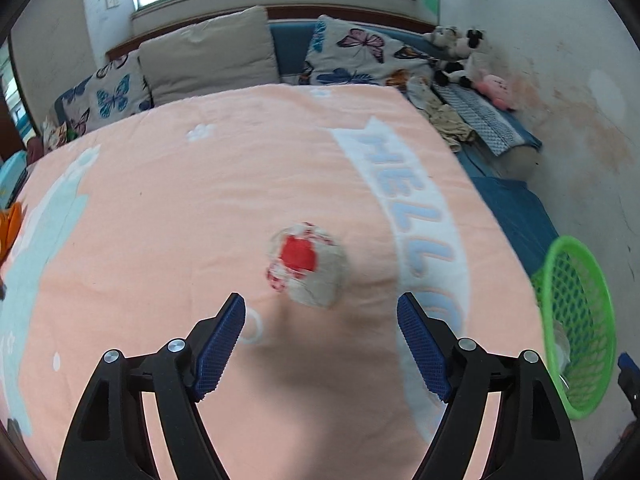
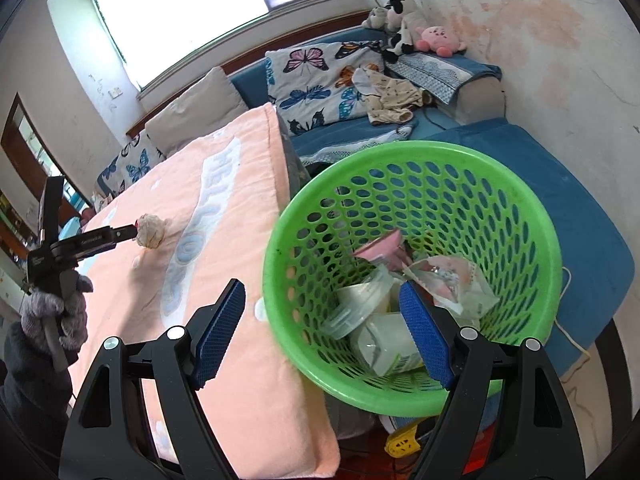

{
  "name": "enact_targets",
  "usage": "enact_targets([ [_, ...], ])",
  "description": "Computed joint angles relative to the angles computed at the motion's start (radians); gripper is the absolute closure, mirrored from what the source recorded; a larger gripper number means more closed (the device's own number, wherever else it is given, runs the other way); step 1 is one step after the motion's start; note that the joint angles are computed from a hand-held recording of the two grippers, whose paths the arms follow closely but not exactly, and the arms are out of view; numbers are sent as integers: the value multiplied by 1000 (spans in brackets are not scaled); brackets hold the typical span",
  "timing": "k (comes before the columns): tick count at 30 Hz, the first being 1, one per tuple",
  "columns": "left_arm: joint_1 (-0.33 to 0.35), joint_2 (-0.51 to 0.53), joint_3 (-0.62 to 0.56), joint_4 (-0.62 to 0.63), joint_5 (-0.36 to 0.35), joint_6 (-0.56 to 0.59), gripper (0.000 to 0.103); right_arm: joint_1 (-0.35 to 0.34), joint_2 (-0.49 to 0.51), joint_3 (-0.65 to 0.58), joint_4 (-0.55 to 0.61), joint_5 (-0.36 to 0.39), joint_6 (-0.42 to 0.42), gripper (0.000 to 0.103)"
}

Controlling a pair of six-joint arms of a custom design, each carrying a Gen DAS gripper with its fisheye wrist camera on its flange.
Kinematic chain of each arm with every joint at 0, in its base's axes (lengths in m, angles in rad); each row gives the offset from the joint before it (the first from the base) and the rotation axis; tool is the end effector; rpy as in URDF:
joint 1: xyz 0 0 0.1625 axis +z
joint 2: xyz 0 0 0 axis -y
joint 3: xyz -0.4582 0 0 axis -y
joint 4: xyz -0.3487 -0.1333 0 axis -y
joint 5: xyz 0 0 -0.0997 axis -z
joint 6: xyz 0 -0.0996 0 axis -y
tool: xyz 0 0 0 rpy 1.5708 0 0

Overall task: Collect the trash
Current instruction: 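Move the left gripper to the crumpled white-red paper ball and grasp it, then carry the paper ball over the basket and open the left gripper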

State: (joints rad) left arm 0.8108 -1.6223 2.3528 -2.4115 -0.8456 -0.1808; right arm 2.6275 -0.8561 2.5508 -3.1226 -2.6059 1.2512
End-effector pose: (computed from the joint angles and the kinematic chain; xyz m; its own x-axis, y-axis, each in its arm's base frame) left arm -0.0921 -0.3863 0.3243 -0.7062 0.3256 -0.6287 0.5670 0.7919 -0.2267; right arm 0.3270 -0.1300 0.0980 -0.8636 0.3035 0.4026 -0.1337 0.6320 -0.7633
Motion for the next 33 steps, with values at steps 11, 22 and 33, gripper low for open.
enact_targets([
  [11,101,81,-35,-89,-53,58,32,-58,85,-66,-141,37,-198,24],
  [22,153,99,-60,-110,-117,109,64,-137,206,-210,-276,115,-502,24],
  [33,161,29,-65,-76,-134,127,67,-234,312,-390,-276,204,-751,24],
])
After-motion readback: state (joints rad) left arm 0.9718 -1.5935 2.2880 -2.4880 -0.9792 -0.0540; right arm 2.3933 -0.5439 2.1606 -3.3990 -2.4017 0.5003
